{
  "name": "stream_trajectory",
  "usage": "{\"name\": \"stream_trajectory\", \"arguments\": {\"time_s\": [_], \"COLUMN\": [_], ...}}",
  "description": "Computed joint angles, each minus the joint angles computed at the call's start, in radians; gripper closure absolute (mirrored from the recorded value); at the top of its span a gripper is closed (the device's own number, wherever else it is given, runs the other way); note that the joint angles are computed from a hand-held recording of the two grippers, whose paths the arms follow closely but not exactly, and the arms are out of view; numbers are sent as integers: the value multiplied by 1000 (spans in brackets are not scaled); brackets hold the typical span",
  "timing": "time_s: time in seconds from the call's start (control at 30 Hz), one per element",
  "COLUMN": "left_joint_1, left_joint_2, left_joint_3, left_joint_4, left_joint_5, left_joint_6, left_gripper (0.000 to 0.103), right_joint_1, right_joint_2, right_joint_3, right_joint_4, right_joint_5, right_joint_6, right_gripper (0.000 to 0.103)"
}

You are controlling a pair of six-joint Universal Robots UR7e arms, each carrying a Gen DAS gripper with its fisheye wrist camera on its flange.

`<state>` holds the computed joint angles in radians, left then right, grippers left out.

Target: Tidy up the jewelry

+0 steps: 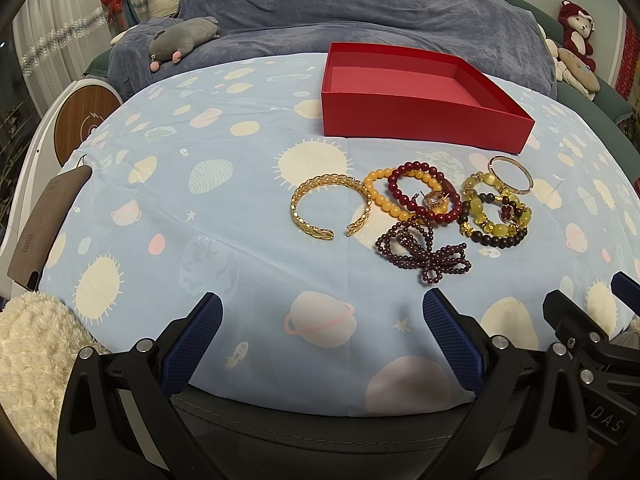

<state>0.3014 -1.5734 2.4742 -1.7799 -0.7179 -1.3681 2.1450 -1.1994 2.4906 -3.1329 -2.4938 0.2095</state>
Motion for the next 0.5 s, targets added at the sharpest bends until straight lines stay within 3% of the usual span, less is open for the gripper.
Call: {"name": "stream_trajectory", "arguments": {"time_s": [0.5], "left_joint_1": [22], "left_joint_2": [-18], "left_joint_3": [-7], "left_joint_4": [-43], "left_joint_5": [23], "left_joint_6": [46], "left_gripper": [7], "right_joint_1": [-1], "right_joint_2": [-42], "right_joint_3": [-10], "right_joint_4": [23], "right_joint_5": [25], "right_joint_6": [10], "right_gripper": [7]}}
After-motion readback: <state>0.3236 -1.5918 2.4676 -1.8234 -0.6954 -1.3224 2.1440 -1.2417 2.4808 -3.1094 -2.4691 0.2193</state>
